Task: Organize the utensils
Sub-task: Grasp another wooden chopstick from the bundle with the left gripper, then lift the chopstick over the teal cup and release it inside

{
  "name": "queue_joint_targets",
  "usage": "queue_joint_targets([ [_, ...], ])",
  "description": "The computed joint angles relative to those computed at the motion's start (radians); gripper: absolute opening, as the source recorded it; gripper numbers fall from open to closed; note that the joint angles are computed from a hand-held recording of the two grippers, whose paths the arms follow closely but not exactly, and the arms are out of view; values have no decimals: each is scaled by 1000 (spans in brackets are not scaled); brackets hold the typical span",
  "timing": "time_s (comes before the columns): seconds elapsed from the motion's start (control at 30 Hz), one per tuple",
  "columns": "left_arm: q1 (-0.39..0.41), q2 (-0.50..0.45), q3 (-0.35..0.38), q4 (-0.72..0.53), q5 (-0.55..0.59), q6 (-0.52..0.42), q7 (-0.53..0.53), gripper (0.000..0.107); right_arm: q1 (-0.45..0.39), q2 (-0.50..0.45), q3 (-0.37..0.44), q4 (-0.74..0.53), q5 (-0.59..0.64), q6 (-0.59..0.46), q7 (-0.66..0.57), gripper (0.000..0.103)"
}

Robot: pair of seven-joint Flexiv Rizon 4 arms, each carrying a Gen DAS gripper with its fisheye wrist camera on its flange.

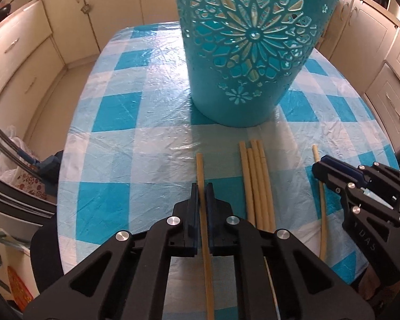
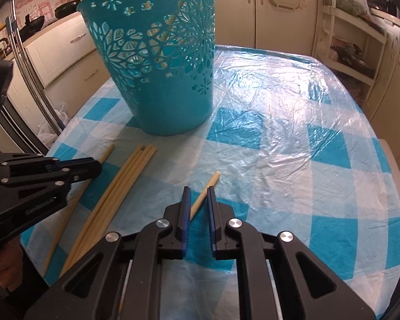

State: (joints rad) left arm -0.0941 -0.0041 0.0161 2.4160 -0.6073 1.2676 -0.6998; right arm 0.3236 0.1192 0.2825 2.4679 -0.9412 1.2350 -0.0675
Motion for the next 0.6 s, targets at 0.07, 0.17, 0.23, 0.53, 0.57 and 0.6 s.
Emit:
queue_joint_targets([
  [0.07,0,-2,1,1,3,8,-12,6,14,-7,0,-10,61,-1,-55,12],
  [0.17,10,-6,5,-14,63,-3,-51,6,28,-8,3,-17,146,5,-102,16],
  [0.23,9,-7,3,-10,81,14,-51,6,12,-5,1,-5,120,33,-66,16],
  [0.53,-5,5,-2,17,4,52,17,5,-39,-11,-18,14,-99,82,88,12],
  [0.57,-7,14,-1,22,-7,52,25,5,-40,-10,-20,16,-101,87,90,12],
  [0.6,-11,21,1,25,-21,51,35,5,-42,-10,-21,17,-106,92,94,12],
])
